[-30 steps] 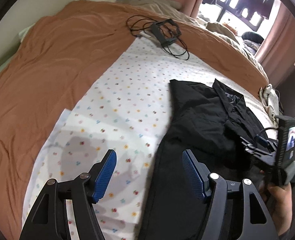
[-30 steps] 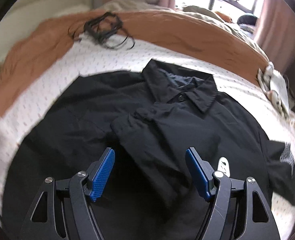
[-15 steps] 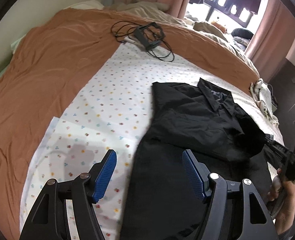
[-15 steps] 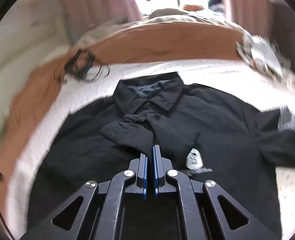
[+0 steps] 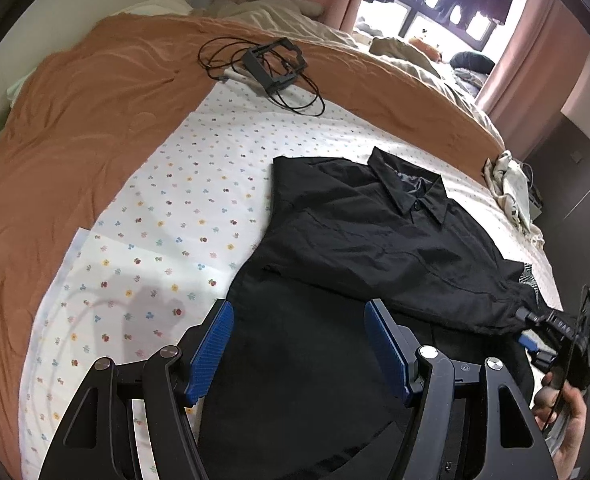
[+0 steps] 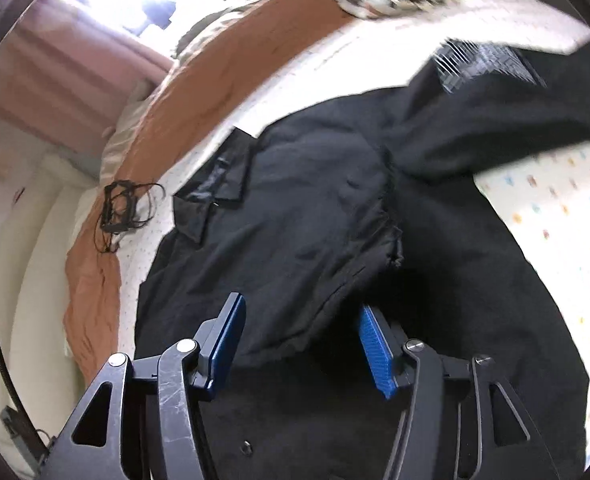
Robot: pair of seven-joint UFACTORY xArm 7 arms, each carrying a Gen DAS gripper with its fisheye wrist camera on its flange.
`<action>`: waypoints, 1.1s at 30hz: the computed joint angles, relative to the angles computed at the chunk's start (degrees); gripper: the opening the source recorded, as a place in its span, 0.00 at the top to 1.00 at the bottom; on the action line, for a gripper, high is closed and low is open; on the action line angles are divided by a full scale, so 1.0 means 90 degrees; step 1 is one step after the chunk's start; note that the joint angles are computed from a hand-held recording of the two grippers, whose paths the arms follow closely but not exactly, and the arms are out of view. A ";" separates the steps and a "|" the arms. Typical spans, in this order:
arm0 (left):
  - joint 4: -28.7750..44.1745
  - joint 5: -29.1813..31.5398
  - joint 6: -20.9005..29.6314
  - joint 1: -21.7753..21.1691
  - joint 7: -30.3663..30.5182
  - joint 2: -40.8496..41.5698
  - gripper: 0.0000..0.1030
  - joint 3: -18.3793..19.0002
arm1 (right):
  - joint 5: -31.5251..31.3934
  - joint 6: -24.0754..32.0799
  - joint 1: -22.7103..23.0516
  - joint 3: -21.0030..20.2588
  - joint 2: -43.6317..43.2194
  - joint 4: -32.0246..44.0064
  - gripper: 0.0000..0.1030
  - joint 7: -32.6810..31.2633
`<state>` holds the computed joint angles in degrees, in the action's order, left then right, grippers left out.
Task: Fold large clothes
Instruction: 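Grasp the sleeve with the geometric print patch using the right gripper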
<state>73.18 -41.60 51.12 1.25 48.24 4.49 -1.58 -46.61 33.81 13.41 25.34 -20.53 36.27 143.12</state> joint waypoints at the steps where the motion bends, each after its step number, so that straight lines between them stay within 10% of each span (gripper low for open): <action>1: -0.0013 0.0028 -0.0033 -0.0014 -0.0022 0.0012 0.33 -0.0010 | 0.0044 -0.0145 -0.0009 -0.0038 0.0047 -0.0090 0.45 0.0107; 4: -0.0055 0.0084 -0.0130 -0.0056 -0.0035 0.0058 0.33 -0.0045 | -0.0200 -0.0678 -0.0227 -0.0031 0.0086 -0.0382 0.49 0.0729; 8: -0.0098 0.0186 -0.0314 -0.0126 -0.0102 0.0194 0.33 -0.0107 | -0.1061 -0.1292 -0.0685 0.0088 0.0127 -0.0650 0.86 0.1727; 23: -0.0133 0.0576 -0.0851 -0.0255 -0.0554 0.0688 0.33 -0.0394 | -0.3916 -0.1476 -0.0826 -0.0888 0.0625 -0.0309 0.90 0.3166; 27: -0.0196 0.0562 -0.0785 -0.0246 -0.0570 0.0549 0.33 -0.0407 | -0.4038 -0.1780 -0.0594 -0.1265 0.0680 -0.0303 0.83 0.3097; 30: -0.0329 0.0476 -0.0792 -0.0277 -0.0482 0.0282 0.33 -0.0391 | -0.4350 -0.1924 -0.0453 -0.1335 0.0490 -0.0382 0.45 0.3555; 33: -0.0445 0.0252 -0.0678 -0.0333 -0.0326 0.0012 0.32 -0.0352 | -0.2816 -0.1430 -0.0113 -0.1273 -0.0152 -0.0775 0.42 0.2363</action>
<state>69.18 -39.33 45.02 -1.75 45.30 4.59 -4.75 -71.96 20.93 12.39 13.88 -21.90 29.29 164.39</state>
